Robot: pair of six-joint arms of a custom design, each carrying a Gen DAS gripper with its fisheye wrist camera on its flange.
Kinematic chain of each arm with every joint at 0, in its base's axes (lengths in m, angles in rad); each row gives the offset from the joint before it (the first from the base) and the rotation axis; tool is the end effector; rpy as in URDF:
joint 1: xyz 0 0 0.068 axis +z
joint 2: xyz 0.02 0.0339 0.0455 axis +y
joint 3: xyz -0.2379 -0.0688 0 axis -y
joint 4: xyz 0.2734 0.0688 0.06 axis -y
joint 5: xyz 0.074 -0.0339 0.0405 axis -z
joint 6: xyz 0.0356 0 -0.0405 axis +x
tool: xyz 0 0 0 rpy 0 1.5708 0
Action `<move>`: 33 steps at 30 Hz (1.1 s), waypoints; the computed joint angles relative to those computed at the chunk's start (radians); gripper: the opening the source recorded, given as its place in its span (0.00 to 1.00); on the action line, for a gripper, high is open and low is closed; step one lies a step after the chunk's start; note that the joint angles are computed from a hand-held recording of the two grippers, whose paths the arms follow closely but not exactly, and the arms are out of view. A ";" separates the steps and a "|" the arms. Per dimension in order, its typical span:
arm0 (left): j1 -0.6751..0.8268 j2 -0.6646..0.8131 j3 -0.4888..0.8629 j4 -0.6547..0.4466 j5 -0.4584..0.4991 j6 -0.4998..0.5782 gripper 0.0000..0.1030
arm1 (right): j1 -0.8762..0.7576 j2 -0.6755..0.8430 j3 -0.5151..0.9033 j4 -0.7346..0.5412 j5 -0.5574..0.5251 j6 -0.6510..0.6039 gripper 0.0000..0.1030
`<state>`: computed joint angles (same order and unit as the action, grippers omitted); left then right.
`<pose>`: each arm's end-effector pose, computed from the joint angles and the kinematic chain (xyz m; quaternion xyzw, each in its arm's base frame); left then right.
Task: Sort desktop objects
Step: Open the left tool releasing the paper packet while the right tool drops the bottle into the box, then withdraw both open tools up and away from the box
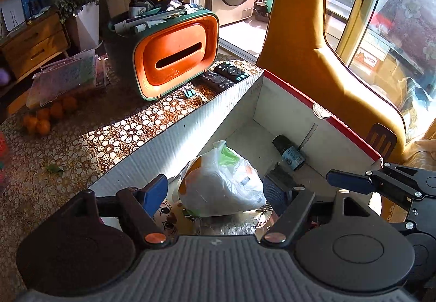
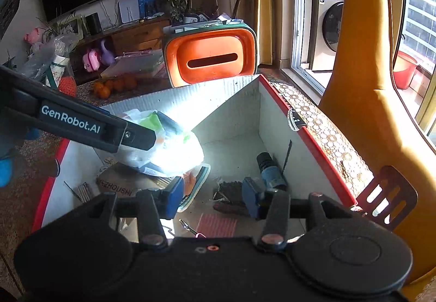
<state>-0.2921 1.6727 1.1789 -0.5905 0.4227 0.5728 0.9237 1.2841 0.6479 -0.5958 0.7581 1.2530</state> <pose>0.3436 -0.1186 0.1793 0.4436 0.8404 -0.1687 0.2617 0.1651 0.1779 0.1333 0.2116 0.8931 -0.0305 0.3958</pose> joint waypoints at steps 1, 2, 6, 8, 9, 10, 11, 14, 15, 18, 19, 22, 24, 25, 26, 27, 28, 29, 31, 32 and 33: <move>0.009 -0.019 -0.013 -0.002 0.008 0.007 0.75 | 0.011 -0.003 0.007 -0.016 0.007 0.014 0.48; 0.019 -0.037 -0.025 -0.004 0.015 0.014 0.76 | 0.025 -0.005 0.017 -0.034 0.016 0.030 0.49; 0.064 -0.109 -0.072 -0.021 0.053 0.051 0.80 | 0.080 -0.007 0.058 -0.111 0.051 0.081 0.56; 0.091 -0.147 -0.097 -0.032 0.074 0.065 0.81 | 0.110 0.002 0.086 -0.148 0.067 0.111 0.57; 0.107 -0.166 -0.110 -0.040 0.088 0.074 0.81 | 0.127 0.005 0.097 -0.165 0.074 0.128 0.60; 0.123 -0.188 -0.125 -0.043 0.102 0.081 0.81 | 0.139 0.011 0.110 -0.181 0.081 0.141 0.63; 0.140 -0.208 -0.140 -0.045 0.114 0.090 0.81 | 0.155 0.020 0.126 -0.199 0.091 0.155 0.64; 0.200 -0.260 -0.176 -0.063 0.167 0.109 0.81 | 0.201 0.052 0.170 -0.248 0.113 0.204 0.65; 0.218 -0.275 -0.184 -0.070 0.183 0.115 0.81 | 0.211 0.061 0.182 -0.260 0.118 0.218 0.66; 0.281 -0.325 -0.214 -0.096 0.235 0.150 0.81 | 0.247 0.073 0.209 -0.293 0.134 0.259 0.68; 0.300 -0.338 -0.222 -0.107 0.251 0.168 0.81 | 0.257 0.077 0.217 -0.303 0.140 0.271 0.69; 0.361 -0.380 -0.248 -0.138 0.294 0.219 0.81 | 0.298 0.098 0.250 -0.344 0.160 0.320 0.71; 0.402 -0.416 -0.277 -0.142 0.326 0.243 0.81 | 0.328 0.131 0.285 -0.377 0.175 0.360 0.73; 0.423 -0.438 -0.294 -0.137 0.341 0.250 0.81 | 0.339 0.141 0.296 -0.388 0.180 0.371 0.75; 0.443 -0.458 -0.309 -0.136 0.355 0.263 0.81 | 0.350 0.153 0.308 -0.397 0.187 0.381 0.75; 0.463 -0.473 -0.321 -0.139 0.371 0.278 0.81 | 0.363 0.165 0.321 -0.411 0.194 0.394 0.77; 0.488 -0.486 -0.328 -0.150 0.390 0.296 0.81 | 0.371 0.174 0.330 -0.420 0.199 0.403 0.79; 0.507 -0.498 -0.335 -0.158 0.404 0.310 0.81 | 0.387 0.194 0.349 -0.444 0.210 0.423 0.79; 0.544 -0.515 -0.345 -0.176 0.433 0.340 0.81 | 0.408 0.223 0.379 -0.481 0.225 0.452 0.83; 0.560 -0.522 -0.349 -0.184 0.445 0.355 0.81 | 0.418 0.235 0.391 -0.497 0.232 0.466 0.83; 0.571 -0.529 -0.354 -0.186 0.450 0.366 0.81 | 0.426 0.245 0.402 -0.507 0.239 0.476 0.85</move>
